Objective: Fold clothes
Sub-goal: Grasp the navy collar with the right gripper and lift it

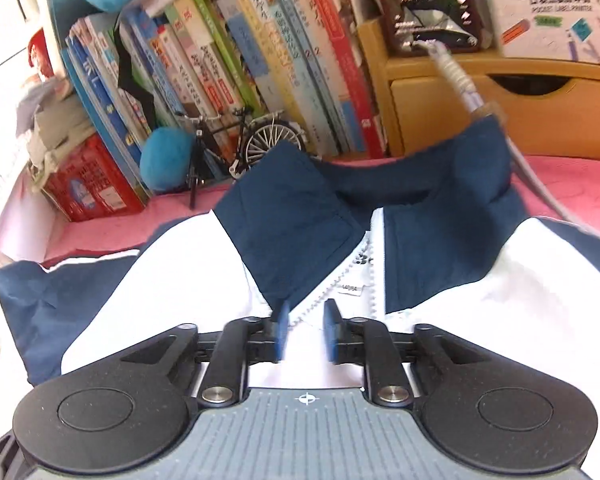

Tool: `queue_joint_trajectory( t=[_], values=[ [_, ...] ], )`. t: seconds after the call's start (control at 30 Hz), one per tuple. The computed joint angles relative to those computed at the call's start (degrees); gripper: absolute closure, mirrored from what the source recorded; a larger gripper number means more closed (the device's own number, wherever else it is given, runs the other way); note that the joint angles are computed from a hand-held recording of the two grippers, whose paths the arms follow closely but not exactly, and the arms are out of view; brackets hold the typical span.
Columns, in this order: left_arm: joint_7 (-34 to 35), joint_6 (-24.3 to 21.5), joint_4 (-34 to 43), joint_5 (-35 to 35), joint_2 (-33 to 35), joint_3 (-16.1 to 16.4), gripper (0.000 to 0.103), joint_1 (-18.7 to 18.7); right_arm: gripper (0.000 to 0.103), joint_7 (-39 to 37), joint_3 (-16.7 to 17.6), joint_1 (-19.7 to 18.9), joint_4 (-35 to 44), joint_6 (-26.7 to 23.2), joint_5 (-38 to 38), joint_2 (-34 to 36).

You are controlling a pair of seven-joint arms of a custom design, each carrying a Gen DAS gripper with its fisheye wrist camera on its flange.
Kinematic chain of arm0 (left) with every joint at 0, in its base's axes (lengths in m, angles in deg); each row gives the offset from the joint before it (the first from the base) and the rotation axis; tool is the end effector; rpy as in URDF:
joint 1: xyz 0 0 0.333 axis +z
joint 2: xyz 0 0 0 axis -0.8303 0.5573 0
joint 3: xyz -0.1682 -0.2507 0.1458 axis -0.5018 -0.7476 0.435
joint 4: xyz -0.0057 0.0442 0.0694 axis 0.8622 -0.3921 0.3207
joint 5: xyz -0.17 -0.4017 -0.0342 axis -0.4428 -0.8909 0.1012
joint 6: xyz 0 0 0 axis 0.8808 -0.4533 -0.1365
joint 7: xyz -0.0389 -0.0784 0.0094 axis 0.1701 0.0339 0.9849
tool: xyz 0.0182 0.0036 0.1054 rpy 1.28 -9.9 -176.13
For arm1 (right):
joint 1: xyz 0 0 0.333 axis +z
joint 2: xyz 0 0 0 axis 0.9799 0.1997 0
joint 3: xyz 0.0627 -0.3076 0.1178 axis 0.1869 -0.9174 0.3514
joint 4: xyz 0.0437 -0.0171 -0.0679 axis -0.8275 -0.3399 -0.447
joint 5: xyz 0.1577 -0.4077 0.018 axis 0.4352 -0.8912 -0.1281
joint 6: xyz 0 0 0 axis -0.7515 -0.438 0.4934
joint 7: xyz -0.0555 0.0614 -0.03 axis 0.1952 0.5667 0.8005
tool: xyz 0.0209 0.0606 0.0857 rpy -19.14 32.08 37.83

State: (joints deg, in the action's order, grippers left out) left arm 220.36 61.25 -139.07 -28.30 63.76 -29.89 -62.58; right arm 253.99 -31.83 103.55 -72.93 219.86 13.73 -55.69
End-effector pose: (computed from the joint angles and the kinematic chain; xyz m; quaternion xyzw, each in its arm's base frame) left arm 0.6094 -0.1478 0.4942 -0.3464 0.8398 -0.3914 0.1468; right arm 0.6449 0.2969 0.4808 -0.5008 0.7573 -0.2028 0.3668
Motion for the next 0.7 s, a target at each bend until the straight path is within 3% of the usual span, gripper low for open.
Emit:
queue_joint_trajectory(
  t=[0.03,0.1,0.33,0.4,0.5,0.57,0.6,0.63,0.7],
  values=[
    [0.0,0.0,0.0,0.0,0.0,0.0,0.0,0.0,0.058,2.6,-1.0,0.9,0.8,-0.3,-2.4,0.6],
    [0.1,0.0,-0.1,0.0,0.0,0.0,0.0,0.0,0.034,9.5,-3.1,2.5,3.1,-1.7,-7.7,2.2],
    [0.1,-0.4,0.1,-0.2,0.0,0.1,0.0,0.1,0.028,15.2,-4.3,1.5,7.3,0.7,-9.7,6.0],
    [0.1,-0.4,0.1,-0.2,0.0,0.1,0.0,0.2,0.035,15.5,-4.7,1.0,7.8,2.6,-8.7,6.7],
    [0.2,-0.5,0.2,-0.2,0.1,0.1,0.0,0.2,0.05,7.3,-2.8,-0.2,9.6,1.6,-3.4,7.9],
    [0.3,-0.6,0.3,-0.2,0.1,0.1,0.0,0.3,0.063,0.8,-1.5,-0.8,10.8,0.8,0.4,8.7],
    [0.4,-0.7,0.3,-0.2,0.1,0.2,0.0,0.3,0.073,-2.9,-0.7,-1.2,11.4,0.3,2.4,9.0],
    [0.4,-0.7,0.3,-0.2,0.1,0.2,0.0,0.4,0.091,-5.5,-0.4,-1.1,11.6,0.3,3.6,9.2],
    [0.4,-0.8,0.3,-0.3,0.1,0.2,0.0,0.4,0.096,-7.6,-1.5,0.3,12.0,-0.1,4.0,9.2]
  ],
)
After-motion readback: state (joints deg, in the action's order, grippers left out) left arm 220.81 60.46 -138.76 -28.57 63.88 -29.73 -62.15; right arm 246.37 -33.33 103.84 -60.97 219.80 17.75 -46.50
